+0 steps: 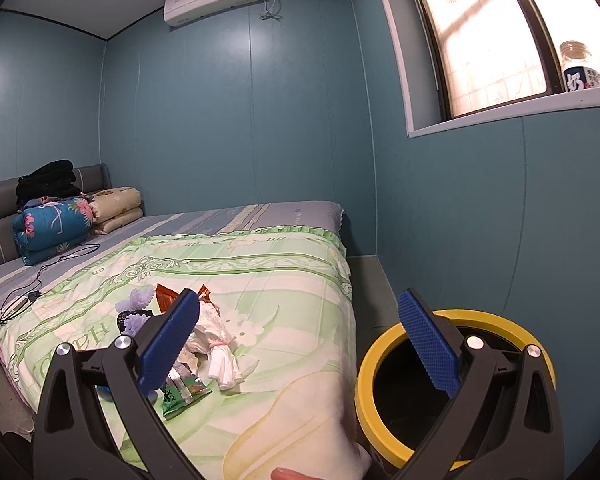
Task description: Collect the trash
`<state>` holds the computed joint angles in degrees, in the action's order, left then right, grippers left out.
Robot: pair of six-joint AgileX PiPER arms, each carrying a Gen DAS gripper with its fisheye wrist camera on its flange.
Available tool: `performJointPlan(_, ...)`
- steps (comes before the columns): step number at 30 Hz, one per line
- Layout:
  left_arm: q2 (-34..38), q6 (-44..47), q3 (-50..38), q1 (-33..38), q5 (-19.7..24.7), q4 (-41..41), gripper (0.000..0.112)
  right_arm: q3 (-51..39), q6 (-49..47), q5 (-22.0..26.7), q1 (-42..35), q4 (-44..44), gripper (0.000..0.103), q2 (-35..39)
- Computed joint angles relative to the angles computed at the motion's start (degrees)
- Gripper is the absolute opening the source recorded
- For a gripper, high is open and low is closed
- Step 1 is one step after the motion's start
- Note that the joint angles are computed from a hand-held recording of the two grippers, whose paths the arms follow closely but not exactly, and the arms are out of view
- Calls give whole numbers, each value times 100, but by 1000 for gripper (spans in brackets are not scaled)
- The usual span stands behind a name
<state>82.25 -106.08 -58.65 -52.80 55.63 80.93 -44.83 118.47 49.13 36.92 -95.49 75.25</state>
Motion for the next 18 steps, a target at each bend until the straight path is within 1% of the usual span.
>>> performJointPlan(3,17,216,-39,480,-453,-171,95,-131,-133,-377,-293,-310,95,215)
performJointPlan(5,-3,629,-37,977,-1106,-475,95,-344,-465,-565,-458,-246,95,440)
performJointPlan(6,20,985,-103,1178,-1392,-759,95,-422,-567,-792,-592,-264,95,522)
performJointPlan(8,138,2114,-271,1784,-2154,-1818,95,-566,-808,-1123,-766,-263,95,689)
performJointPlan(10,326,3180,-311,2406,-2949,-2964,95,-752,-1084,-1309,-852,-259,95,958)
performJointPlan(11,417,3680,-357,2615,-3152,-3537,95,-849,-1230,-1432,-898,-223,95,1085)
performJointPlan(13,594,4701,-445,2993,-3404,-4682,95,-1083,-1513,-1765,-1033,-59,95,1352)
performJointPlan(14,691,5224,-543,3138,-3435,-5244,95,-1182,-1575,-1906,-1096,-12,95,1455)
performJointPlan(15,757,5581,-636,3233,-3389,-5577,95,-1338,-1708,-2058,-1164,85,95,1600)
performJointPlan(16,808,5759,-691,3304,-3366,-5680,95,-1447,-1797,-2109,-1196,152,95,1703)
performJointPlan(18,887,5686,-771,3339,-3325,-5434,95,-1746,-2116,-2391,-1314,358,95,1947)
